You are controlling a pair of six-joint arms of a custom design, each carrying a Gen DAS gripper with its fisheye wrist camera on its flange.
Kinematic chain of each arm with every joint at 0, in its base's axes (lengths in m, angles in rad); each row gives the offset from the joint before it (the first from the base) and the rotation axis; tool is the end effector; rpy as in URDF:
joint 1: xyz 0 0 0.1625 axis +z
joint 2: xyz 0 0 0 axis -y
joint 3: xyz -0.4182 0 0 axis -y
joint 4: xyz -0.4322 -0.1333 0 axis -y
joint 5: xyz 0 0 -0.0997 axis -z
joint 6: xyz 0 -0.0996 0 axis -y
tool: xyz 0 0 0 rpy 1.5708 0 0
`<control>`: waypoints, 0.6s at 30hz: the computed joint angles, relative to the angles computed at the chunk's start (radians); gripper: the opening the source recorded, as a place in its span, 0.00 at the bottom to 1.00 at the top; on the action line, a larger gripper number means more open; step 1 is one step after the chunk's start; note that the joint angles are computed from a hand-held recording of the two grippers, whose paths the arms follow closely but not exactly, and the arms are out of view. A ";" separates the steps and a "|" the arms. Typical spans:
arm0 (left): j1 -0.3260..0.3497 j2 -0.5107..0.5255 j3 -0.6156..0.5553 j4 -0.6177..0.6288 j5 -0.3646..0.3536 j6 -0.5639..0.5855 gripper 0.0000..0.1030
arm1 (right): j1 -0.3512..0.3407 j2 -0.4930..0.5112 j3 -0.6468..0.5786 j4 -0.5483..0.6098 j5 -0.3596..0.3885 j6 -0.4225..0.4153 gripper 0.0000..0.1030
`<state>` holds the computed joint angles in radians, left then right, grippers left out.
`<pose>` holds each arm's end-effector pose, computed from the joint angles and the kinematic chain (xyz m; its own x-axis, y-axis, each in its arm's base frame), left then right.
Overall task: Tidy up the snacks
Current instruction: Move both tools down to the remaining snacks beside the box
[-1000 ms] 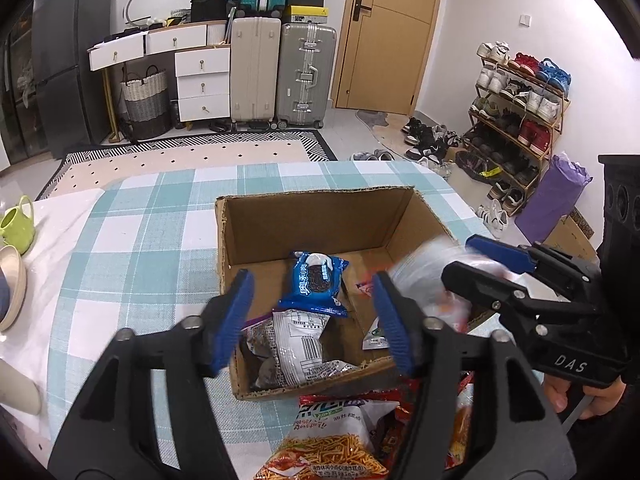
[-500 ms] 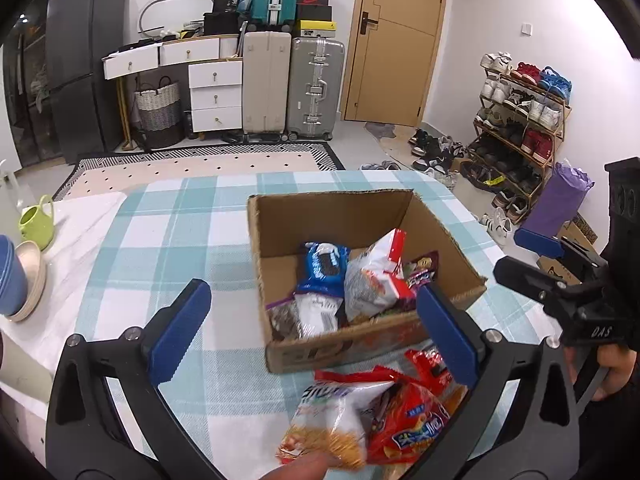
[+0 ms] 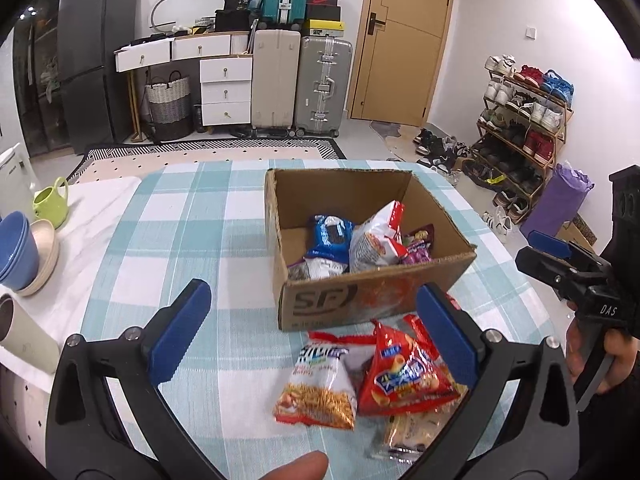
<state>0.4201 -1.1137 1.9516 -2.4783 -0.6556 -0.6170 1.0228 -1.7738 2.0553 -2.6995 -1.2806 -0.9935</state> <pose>-0.4406 -0.4293 0.1629 -0.7709 0.2002 -0.6047 0.5699 0.6409 -0.5143 -0.1059 -0.4841 0.4636 -0.7964 -0.3010 0.5246 -0.5907 0.5733 -0.5678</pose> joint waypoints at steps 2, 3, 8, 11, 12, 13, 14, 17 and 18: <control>-0.010 -0.016 0.016 0.013 -0.004 -0.023 0.99 | -0.010 -0.016 0.012 0.005 0.008 -0.005 0.99; -0.013 -0.021 0.020 0.021 -0.007 -0.031 0.99 | -0.010 -0.019 0.015 0.007 0.008 -0.004 0.99; -0.030 -0.041 0.045 0.051 -0.017 -0.071 0.99 | -0.029 -0.046 0.040 0.017 0.016 -0.014 0.99; -0.039 -0.049 0.058 0.061 -0.024 -0.093 0.99 | -0.040 -0.058 0.049 0.028 0.020 -0.015 0.99; -0.042 -0.052 0.062 0.064 -0.027 -0.100 0.99 | -0.043 -0.062 0.053 0.028 0.021 -0.016 0.99; -0.045 -0.053 0.065 0.065 -0.031 -0.104 0.99 | -0.048 -0.066 0.057 0.030 0.022 -0.018 0.99; -0.046 -0.052 0.064 0.068 -0.033 -0.105 0.99 | -0.052 -0.069 0.061 0.034 0.022 -0.019 0.99; -0.051 -0.052 0.066 0.077 -0.036 -0.115 0.99 | -0.061 -0.076 0.069 0.038 0.023 -0.022 0.99; -0.053 -0.053 0.067 0.077 -0.038 -0.116 0.99 | -0.064 -0.074 0.071 0.035 0.021 -0.021 0.99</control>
